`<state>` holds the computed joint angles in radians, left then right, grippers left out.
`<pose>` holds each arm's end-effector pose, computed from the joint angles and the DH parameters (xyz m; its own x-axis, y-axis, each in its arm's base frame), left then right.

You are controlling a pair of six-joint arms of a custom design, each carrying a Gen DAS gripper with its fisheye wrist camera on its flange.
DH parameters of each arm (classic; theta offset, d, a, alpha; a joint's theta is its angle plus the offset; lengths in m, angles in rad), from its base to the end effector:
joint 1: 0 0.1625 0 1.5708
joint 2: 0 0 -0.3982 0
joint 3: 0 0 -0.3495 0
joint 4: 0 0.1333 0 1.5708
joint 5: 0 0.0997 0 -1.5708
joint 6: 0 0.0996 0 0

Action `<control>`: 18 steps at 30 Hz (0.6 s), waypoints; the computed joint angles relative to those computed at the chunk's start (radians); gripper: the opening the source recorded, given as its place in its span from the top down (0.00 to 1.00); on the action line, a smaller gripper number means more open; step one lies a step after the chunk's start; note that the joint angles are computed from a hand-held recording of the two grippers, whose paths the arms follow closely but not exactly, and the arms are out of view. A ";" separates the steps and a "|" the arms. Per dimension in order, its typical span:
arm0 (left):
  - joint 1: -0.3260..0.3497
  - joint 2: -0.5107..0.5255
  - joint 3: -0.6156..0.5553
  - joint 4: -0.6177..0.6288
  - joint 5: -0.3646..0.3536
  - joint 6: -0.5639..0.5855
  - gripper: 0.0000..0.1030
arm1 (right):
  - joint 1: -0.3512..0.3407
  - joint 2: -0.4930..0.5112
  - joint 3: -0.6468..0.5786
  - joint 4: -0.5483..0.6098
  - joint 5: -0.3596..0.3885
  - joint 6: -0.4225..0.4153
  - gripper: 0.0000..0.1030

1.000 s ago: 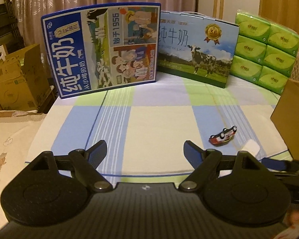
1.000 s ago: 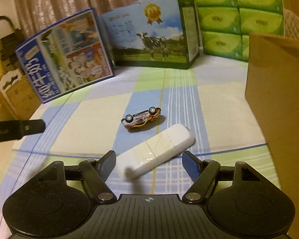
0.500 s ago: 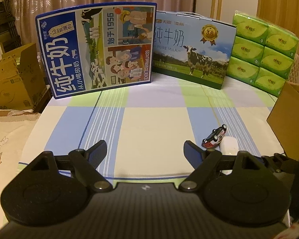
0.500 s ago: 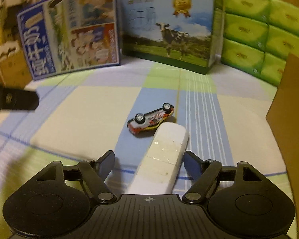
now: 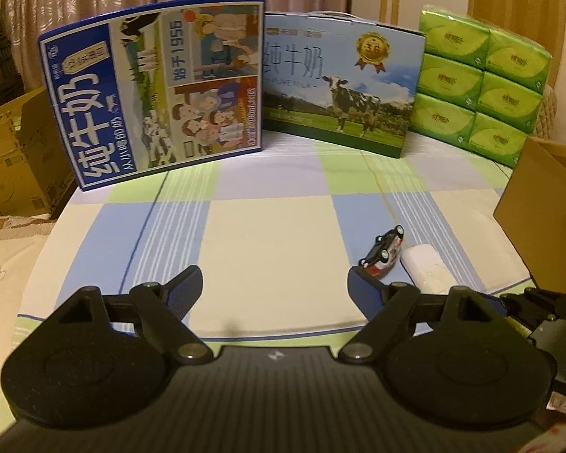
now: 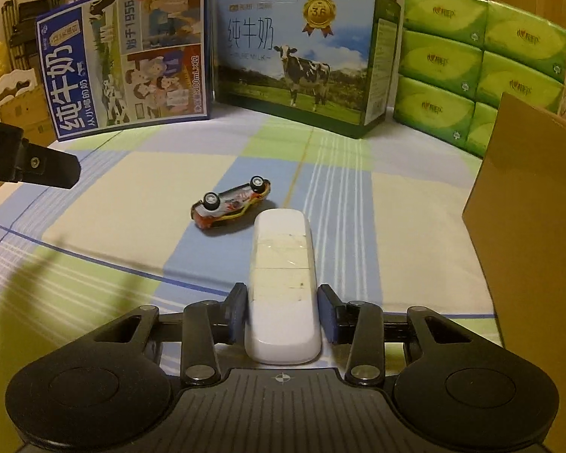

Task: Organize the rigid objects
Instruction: 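Lower the right gripper onto the white bar and close on it, then lower the left gripper onto the small red-and-white toy car and close on it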

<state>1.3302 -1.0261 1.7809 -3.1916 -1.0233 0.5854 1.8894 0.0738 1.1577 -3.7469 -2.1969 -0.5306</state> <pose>0.0392 -0.6174 0.2845 -0.6846 0.1963 -0.7020 0.6391 0.6248 -0.4486 0.2708 -0.5817 -0.1630 -0.6991 -0.1117 0.7062 -0.6230 0.5798 -0.5251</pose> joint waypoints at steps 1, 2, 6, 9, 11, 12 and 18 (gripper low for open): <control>0.000 0.003 0.000 0.003 -0.005 0.006 0.21 | 0.000 0.000 -0.001 0.003 -0.001 0.001 0.64; 0.000 0.006 -0.001 0.007 -0.007 0.010 0.21 | 0.001 0.000 -0.003 0.006 -0.003 -0.003 0.64; 0.000 0.016 0.003 0.008 -0.020 0.032 0.21 | -0.002 -0.009 0.001 0.027 0.007 0.004 0.61; -0.001 0.024 0.005 0.004 -0.029 0.046 0.21 | -0.004 -0.011 0.009 0.026 0.015 -0.013 0.62; -0.001 0.027 0.006 0.003 -0.034 0.055 0.21 | -0.006 -0.018 0.018 0.028 0.017 -0.008 0.64; -0.001 0.030 0.006 0.001 -0.037 0.059 0.21 | -0.006 -0.023 0.024 0.033 0.017 -0.001 0.64; 0.002 0.056 -0.002 0.006 -0.061 0.090 0.25 | -0.005 -0.061 0.082 -0.002 0.030 0.010 0.64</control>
<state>1.3322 -0.9704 1.7791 -3.1858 -1.0839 0.6753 1.8840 0.0131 1.2398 -3.7484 -2.1670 -0.5203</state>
